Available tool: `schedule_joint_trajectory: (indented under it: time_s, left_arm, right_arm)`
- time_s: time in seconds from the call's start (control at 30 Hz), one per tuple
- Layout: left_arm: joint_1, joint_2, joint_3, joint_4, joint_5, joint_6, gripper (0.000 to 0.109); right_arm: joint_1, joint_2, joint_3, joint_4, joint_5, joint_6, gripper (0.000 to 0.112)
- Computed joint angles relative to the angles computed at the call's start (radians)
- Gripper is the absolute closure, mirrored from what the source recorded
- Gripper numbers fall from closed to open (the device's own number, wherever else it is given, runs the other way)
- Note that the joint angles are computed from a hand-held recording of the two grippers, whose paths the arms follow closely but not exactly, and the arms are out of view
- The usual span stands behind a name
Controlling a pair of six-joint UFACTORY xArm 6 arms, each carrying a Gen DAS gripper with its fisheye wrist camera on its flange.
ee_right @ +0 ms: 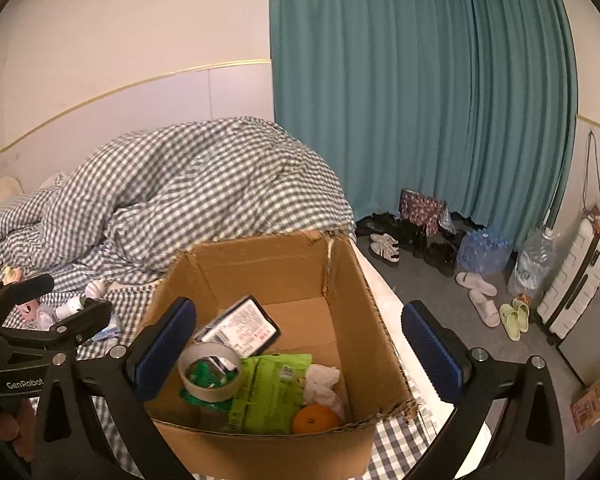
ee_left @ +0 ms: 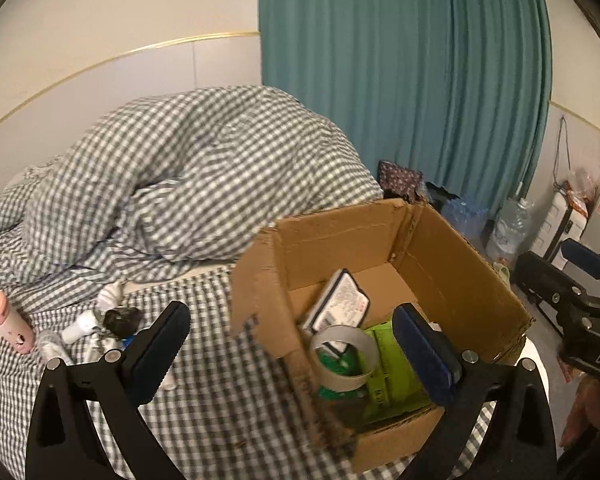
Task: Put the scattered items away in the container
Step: 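Move both tools back over the remaining items on the bed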
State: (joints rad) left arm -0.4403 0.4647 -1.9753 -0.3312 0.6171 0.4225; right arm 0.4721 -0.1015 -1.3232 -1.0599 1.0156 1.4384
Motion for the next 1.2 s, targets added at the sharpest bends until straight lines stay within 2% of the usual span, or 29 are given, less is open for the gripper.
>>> schedule_joint_trajectory:
  time_s: [0.3, 0.63, 1.0, 1.1, 1.2]
  left_arm:
    - [0.082, -0.086, 0.076, -0.052, -0.032, 0.035, 0.006]
    - [0.2, -0.152, 0.128, -0.073, -0.067, 0.063, 0.006]
    - [0.335, -0.131, 0.105, -0.079, -0.053, 0.052, 0.006]
    - [0.368, -0.111, 0.084, -0.064, -0.046, 0.046, 0.006]
    - [0.401, -0.083, 0.046, -0.062, -0.028, 0.035, 0.006]
  right_arm:
    - [0.089, 0.108, -0.175, -0.027, 0.089, -0.044, 0.01]
    - [0.156, 0.26, -0.38, -0.035, 0.089, -0.095, 0.01]
    - [0.193, 0.55, -0.751, 0.036, 0.072, -0.247, 0.01]
    - [0.199, 0.655, -0.89, 0.074, 0.076, -0.306, 0.01]
    - [0.207, 0.792, -1.09, 0.116, 0.105, -0.395, 0.01]
